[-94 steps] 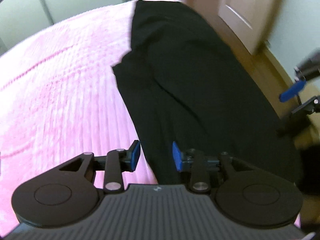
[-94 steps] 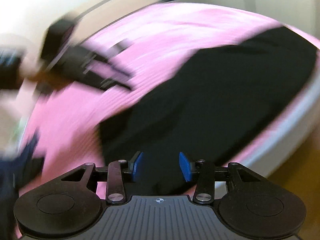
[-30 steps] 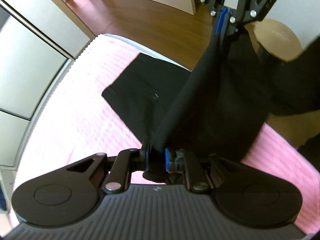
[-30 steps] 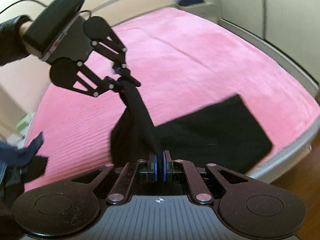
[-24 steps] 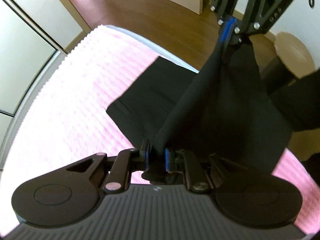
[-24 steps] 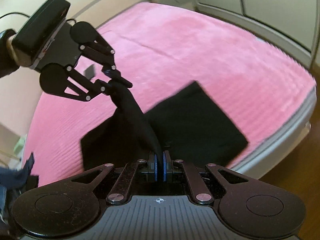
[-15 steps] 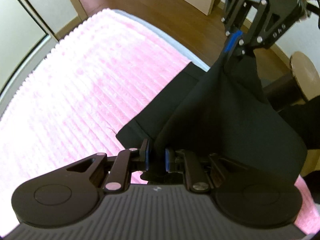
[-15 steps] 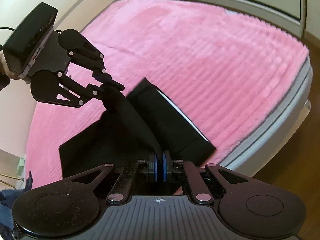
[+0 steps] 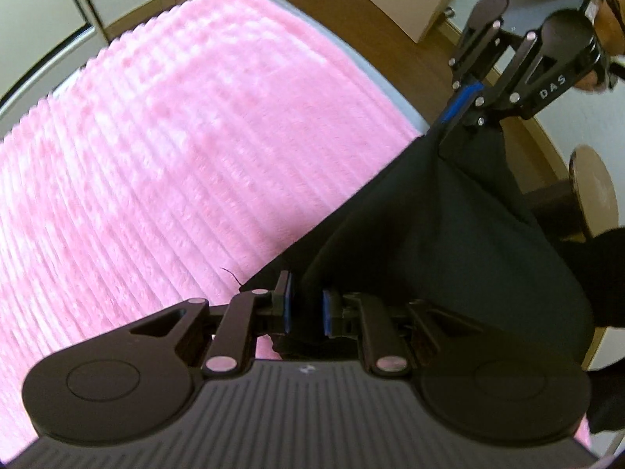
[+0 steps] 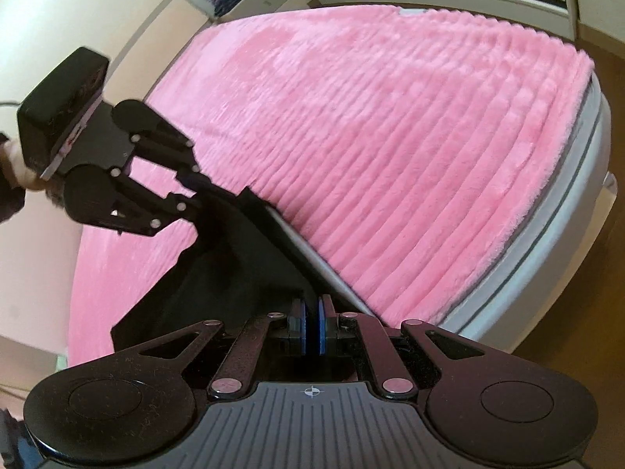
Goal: Fold clothes
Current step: 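Lift the trousers with both grippers and fold them over onto themselves, then open both grippers and press the folded black trousers flat on the bed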
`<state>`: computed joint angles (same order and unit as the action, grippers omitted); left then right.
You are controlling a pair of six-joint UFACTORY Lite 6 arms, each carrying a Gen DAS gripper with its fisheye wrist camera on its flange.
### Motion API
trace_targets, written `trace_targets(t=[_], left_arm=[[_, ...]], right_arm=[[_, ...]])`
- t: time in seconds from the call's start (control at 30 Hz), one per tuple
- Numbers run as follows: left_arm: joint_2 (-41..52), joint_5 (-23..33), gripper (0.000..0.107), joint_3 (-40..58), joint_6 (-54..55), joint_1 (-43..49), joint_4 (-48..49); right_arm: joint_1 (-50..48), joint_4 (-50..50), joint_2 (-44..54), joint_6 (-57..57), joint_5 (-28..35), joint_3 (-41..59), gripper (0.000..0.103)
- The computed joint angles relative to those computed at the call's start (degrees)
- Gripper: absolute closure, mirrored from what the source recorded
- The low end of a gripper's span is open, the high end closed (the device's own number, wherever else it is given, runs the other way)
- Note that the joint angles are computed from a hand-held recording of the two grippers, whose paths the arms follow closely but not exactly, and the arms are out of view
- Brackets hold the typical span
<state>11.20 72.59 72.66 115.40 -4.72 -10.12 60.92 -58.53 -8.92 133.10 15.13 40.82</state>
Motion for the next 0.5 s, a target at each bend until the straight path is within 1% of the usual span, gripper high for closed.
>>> trace_targets(t=[0.03,0.07,0.1,0.13,0.17,0.2,0.23,0.27,0.3,0.37,0.43,0.5], left_arm=[[1.02,0.23,0.092,0.98,-1.39,0.16,-0.11],[2.01,0.43,0.088,1.94,-2.92,0.32,-0.26],[2.99,0.64,0.080,2.91,-4.46,0.47,-0.40],[3.79,0.54,0.077,4.01,-5.74,0.92,-0.89],[4.54,0.37,0.072,5.13,-6.98,1.41,-1.45],[5.93,1.15,0.064,7.22,-7.95,2.18,-1.86],[7.38,2.21,0.061,9.60,-9.18,3.18,-2.50],[8.89,3.80,0.060,12.37,-10.30,4.53,-3.25],[9.89,5.07,0.061,14.51,-10.96,5.96,-3.97],[11.72,7.94,0.064,18.50,-11.84,8.93,-5.30],[13.62,11.93,0.065,22.55,-12.77,11.95,-6.53],[15.39,16.33,0.065,25.12,-15.18,14.09,-7.82]], right_arm=[[-0.58,-5.38,0.19,5.99,-1.12,-1.31,0.099],[-1.12,-9.80,0.00,11.39,-2.01,-2.67,0.099],[-1.52,-11.81,-0.68,14.50,-2.51,-3.88,0.098],[-1.08,-11.43,-1.80,15.24,-1.46,-4.70,0.095],[0.12,-8.65,-3.04,13.58,1.08,-4.95,0.089],[1.70,-3.48,-4.34,9.66,4.95,-4.63,0.059],[4.17,0.65,-5.76,7.66,10.73,-3.98,0.035],[6.70,2.57,-7.89,8.05,15.99,-3.97,0.033],[9.41,2.78,-10.09,10.34,20.04,-4.41,0.033],[15.28,3.61,-13.11,14.42,26.93,-4.40,0.033],[21.18,2.88,-12.55,19.12,31.16,-2.86,0.033],[24.91,1.94,-9.63,22.82,32.41,-0.75,0.033]])
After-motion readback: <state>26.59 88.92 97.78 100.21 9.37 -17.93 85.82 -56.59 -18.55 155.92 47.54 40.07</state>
